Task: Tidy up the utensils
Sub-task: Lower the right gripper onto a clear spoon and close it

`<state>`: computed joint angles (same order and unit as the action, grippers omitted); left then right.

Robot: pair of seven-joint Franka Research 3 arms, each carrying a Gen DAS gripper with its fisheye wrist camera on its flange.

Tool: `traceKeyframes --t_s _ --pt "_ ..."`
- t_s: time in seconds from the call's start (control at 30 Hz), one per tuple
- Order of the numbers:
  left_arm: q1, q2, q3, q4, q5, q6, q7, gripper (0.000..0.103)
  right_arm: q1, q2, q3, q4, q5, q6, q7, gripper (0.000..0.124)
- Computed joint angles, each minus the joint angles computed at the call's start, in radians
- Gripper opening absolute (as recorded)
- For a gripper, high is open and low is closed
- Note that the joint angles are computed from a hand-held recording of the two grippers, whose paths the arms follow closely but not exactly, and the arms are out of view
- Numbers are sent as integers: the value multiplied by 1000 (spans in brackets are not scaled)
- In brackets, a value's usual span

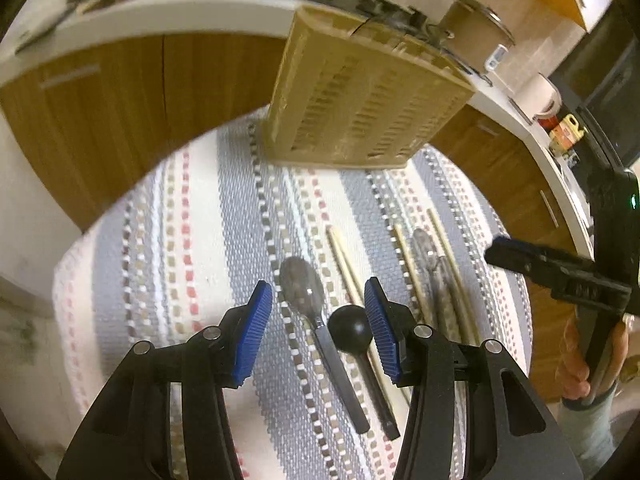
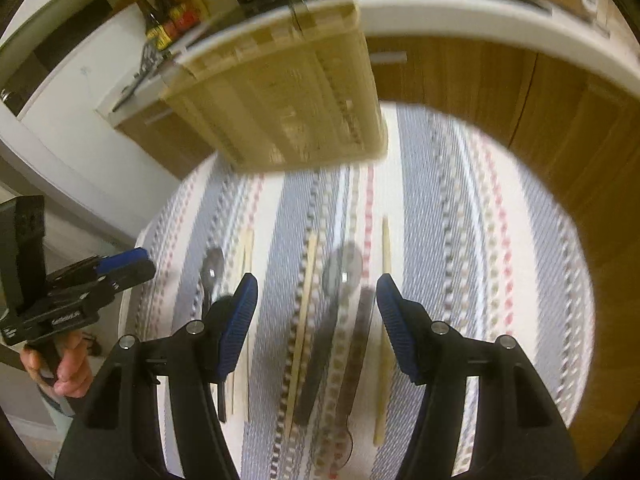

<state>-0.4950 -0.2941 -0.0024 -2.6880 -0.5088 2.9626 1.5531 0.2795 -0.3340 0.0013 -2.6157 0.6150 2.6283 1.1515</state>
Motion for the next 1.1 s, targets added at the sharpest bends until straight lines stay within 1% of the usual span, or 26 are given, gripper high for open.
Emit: traceKeyframes --t_s 0.1,0.17,0.27,0.37,0.43,0.5,0.57,0.67,0.73,0.83,0.9,0.97,1.0,1.07,1.1 --pt "3 64 7 35 -27 -10 2 46 -6 24 -10 9 6 -29 3 58" --pt "32 105 -19 63 -28 -28 -9 46 -6 41 -17 24 21 -52 -8 54" --pt "99 158 -82 97 31 -49 -71 46 -12 71 -12 49 31 -73 -9 48" --pt "131 182 -118 108 32 -56 -80 46 -16 112 1 80 28 -87 1 45" --pt "161 184 -147 111 99 -57 -132 46 -19 144 13 98 15 -89 17 45" --pt "172 190 -159 118 125 -60 -156 46 -19 168 22 113 4 -92 27 45" --pt "194 201 -180 127 207 -60 -221 46 -18 187 34 123 -20 -88 44 45" --pt "222 231 -207 156 356 -62 -345 46 -19 208 50 134 -79 -82 94 45" --pt "223 243 -211 167 384 -59 -370 46 -16 216 60 135 -125 -64 126 44" --pt "238 261 -221 188 507 -68 -467 46 -13 218 80 133 -228 -42 204 39" --pt "241 270 -224 198 553 -74 -501 46 -9 217 91 129 -303 -27 253 37" --pt "240 283 -228 210 579 -73 -521 46 -7 215 101 121 -374 -12 303 29" --pt "240 285 -229 210 592 -71 -530 44 -6 213 106 115 -409 -2 328 28" --pt "242 280 -229 204 630 -74 -557 40 -5 213 110 111 -462 8 367 20" --pt "242 276 -230 198 650 -75 -570 39 -3 215 108 110 -474 12 373 19"
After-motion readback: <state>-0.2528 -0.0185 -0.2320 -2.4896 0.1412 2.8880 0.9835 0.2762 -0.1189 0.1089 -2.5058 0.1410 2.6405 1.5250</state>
